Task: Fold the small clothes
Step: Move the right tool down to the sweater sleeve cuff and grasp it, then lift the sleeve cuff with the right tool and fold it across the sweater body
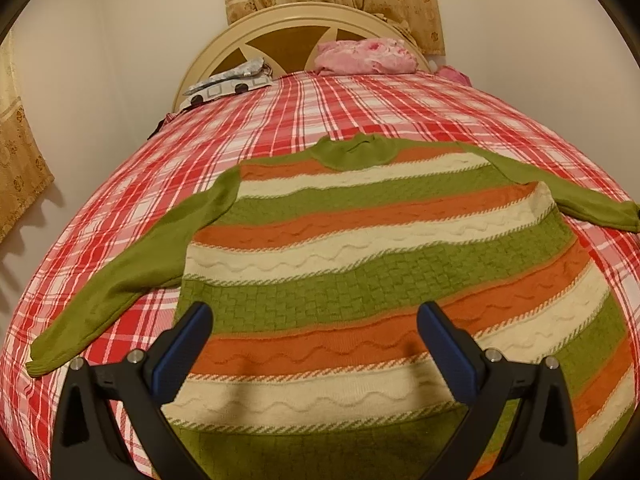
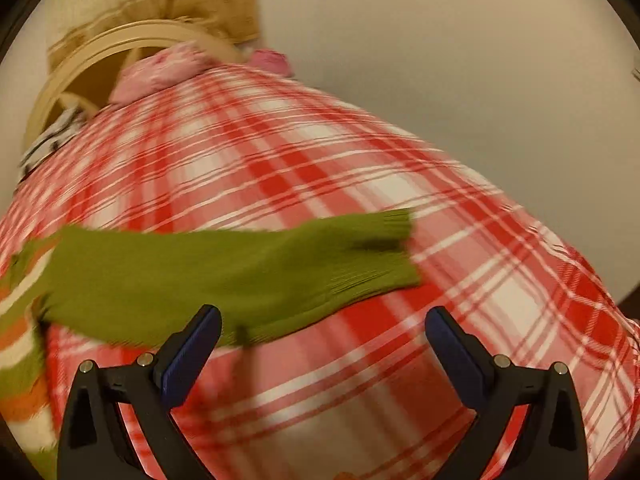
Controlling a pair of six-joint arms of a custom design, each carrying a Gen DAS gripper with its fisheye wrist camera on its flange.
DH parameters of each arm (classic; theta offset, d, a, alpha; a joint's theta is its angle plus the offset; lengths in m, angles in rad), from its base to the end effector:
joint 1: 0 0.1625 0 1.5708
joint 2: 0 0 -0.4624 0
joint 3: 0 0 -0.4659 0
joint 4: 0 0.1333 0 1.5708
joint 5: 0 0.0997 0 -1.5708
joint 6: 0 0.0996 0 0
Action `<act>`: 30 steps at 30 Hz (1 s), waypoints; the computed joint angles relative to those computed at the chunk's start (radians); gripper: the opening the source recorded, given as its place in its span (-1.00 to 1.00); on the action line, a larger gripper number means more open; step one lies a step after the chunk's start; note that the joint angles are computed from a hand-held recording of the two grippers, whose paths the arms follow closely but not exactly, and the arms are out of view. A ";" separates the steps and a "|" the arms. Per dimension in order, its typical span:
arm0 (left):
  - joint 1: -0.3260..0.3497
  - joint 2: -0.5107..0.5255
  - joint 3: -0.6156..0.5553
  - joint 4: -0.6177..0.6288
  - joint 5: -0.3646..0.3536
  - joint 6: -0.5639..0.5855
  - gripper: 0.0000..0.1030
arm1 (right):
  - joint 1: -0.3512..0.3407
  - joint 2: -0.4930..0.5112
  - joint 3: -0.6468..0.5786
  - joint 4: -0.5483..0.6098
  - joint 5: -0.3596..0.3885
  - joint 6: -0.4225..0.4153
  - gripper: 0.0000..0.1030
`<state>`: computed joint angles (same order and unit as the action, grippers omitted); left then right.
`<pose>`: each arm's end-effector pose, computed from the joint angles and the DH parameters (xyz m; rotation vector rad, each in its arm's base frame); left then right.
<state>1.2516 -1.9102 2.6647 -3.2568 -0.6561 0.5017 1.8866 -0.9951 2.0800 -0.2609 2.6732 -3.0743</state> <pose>0.1093 -0.3455 0.3232 0.3445 2.0318 -0.9116 0.1748 -0.3918 0.0377 -0.2288 -2.0326 0.9976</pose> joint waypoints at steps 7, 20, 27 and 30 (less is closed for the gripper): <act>0.028 0.034 -0.020 -0.060 -0.012 0.039 1.00 | -0.099 -0.081 0.015 -0.017 -0.041 -0.026 0.98; 0.100 0.152 -0.096 -0.144 -0.023 0.100 1.00 | -0.177 -0.120 0.020 0.042 -0.345 0.031 -0.67; 0.097 0.129 -0.088 -0.109 -0.028 0.083 1.00 | -0.096 -0.099 -0.007 0.048 -0.412 0.043 -0.69; 0.095 0.114 -0.086 -0.100 -0.031 0.085 1.00 | -0.045 -0.081 -0.042 0.057 -0.428 0.045 -0.73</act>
